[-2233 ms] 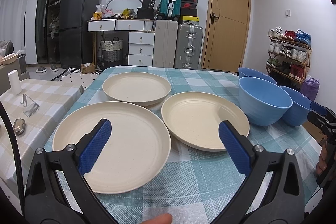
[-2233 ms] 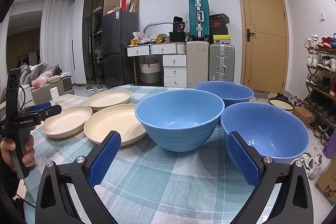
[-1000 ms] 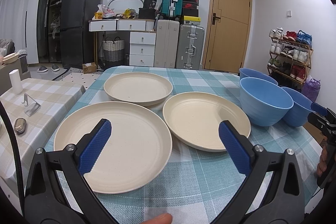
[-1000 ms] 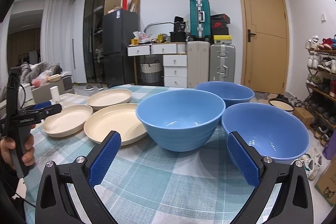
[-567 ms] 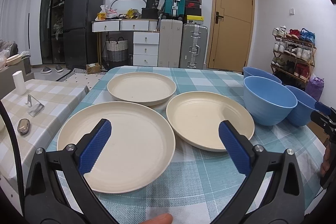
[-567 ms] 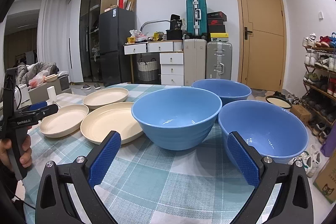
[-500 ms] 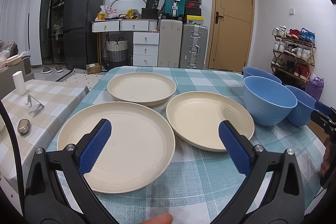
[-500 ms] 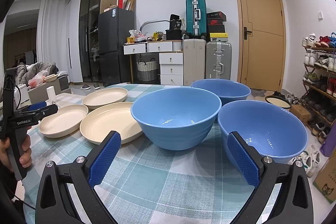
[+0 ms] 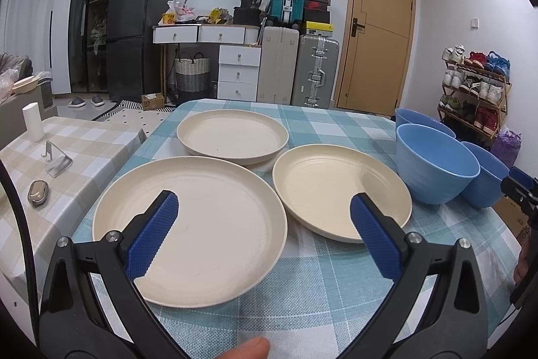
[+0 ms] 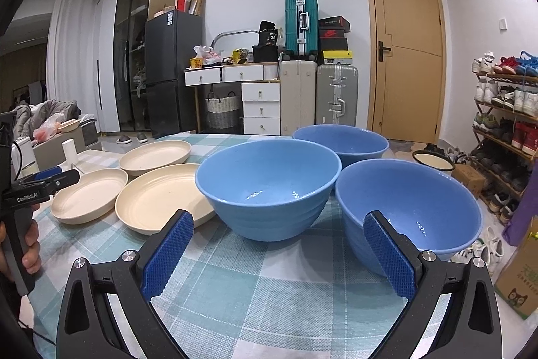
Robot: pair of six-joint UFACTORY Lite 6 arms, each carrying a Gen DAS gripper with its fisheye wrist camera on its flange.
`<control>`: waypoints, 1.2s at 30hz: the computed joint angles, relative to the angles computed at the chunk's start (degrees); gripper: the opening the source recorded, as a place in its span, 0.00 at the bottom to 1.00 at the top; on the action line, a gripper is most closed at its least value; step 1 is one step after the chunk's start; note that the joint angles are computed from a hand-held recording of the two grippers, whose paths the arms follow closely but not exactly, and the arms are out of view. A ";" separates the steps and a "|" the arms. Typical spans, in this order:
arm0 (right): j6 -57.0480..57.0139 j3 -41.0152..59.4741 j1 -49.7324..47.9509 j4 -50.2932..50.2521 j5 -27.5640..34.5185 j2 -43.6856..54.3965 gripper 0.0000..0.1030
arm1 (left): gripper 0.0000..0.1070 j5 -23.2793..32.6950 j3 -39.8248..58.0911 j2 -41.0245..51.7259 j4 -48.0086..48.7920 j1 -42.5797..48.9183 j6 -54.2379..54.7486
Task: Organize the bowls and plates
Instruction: 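Move both tools to the large cream plate and close them on its rim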
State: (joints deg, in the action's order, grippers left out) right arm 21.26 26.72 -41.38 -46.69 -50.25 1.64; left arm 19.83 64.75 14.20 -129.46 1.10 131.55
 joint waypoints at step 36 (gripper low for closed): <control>13.31 19.97 30.18 5.04 21.30 3.68 1.00 | 0.95 1.77 19.30 6.12 53.71 8.15 -58.51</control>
State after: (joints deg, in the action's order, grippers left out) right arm 34.57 46.69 -11.20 -41.66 -28.96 5.32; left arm 21.60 84.05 20.31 -75.75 9.25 73.03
